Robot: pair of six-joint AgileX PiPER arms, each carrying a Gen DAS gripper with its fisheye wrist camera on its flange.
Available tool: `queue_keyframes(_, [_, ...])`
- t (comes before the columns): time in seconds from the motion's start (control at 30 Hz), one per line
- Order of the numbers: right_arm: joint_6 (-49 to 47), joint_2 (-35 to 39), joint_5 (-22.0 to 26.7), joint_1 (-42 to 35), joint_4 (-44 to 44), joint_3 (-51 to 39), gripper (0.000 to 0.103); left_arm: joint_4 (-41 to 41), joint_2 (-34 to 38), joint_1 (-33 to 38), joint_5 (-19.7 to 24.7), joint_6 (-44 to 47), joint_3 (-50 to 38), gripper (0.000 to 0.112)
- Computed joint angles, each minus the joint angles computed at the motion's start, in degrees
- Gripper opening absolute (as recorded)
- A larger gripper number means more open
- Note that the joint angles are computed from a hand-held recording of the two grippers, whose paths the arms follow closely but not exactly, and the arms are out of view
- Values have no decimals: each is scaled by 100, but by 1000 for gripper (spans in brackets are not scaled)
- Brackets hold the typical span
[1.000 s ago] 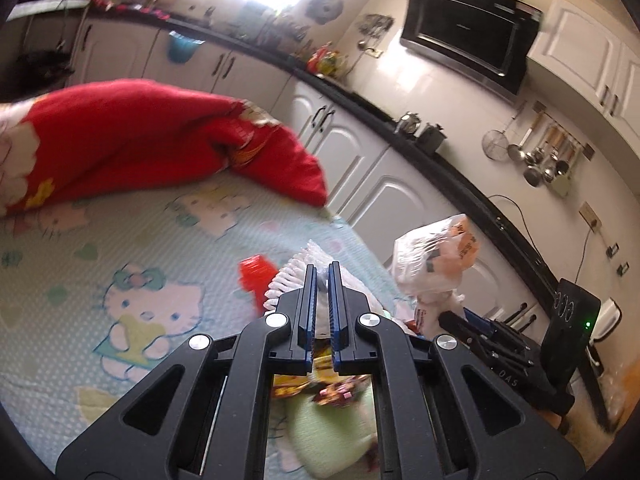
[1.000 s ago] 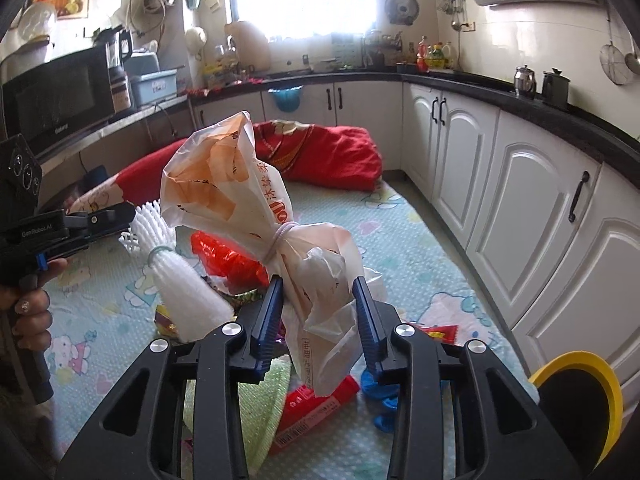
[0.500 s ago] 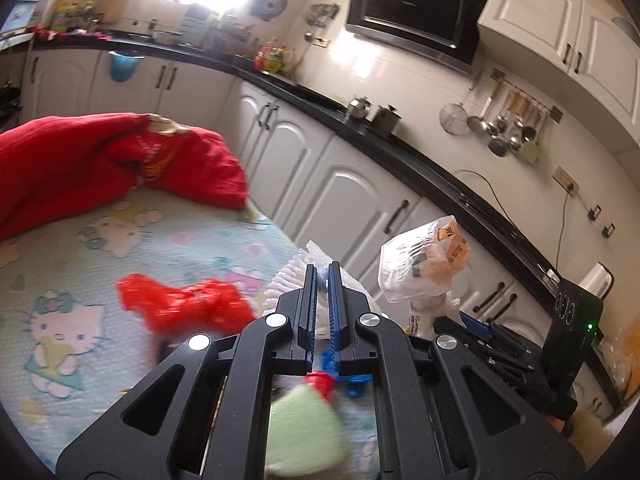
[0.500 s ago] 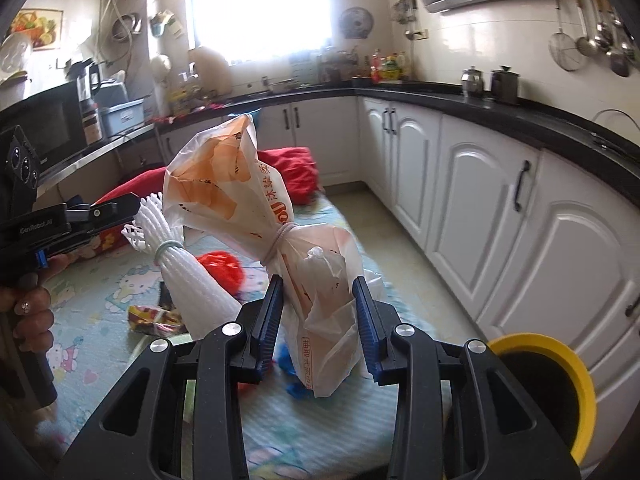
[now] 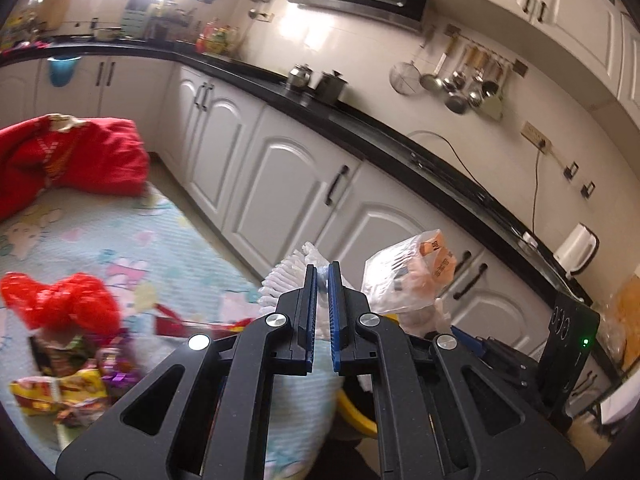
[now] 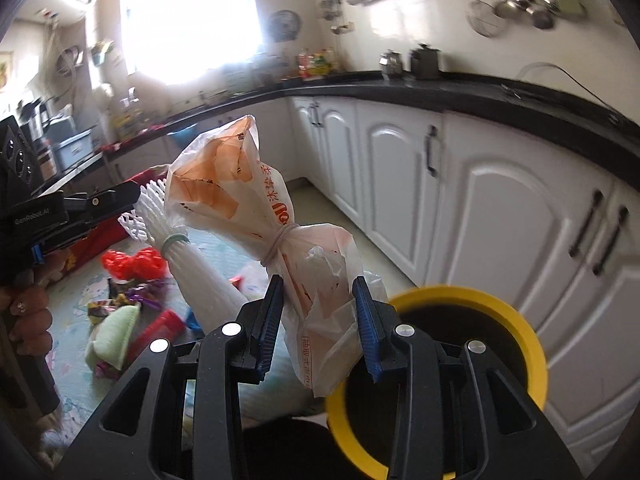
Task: Collect trash
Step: 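Carry both bundles over the yellow-rimmed bin and open both tools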
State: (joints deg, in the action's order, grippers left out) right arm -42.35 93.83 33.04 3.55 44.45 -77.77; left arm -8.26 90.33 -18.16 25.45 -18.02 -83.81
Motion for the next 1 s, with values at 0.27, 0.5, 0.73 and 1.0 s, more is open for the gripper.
queue_keyframes(0.27, [197, -96, 26, -568, -112, 323, 34, 1226, 798, -759, 252, -1021, -859, 2])
queue_keyframes(0.5, [284, -1, -135, -1011, -170, 586, 34, 1866, 1673, -1197, 788, -1387, -1795, 2])
queue_keyframes(0.73, [804, 304, -183, -1342, -618, 643, 34, 2324, 2345, -1545, 1169, -1617, -2470, 3])
queue_keyframes(1.0, [1131, 661, -98, -1596, -930, 612, 34, 2253, 3057, -1659, 1679, -1512, -3159, 3])
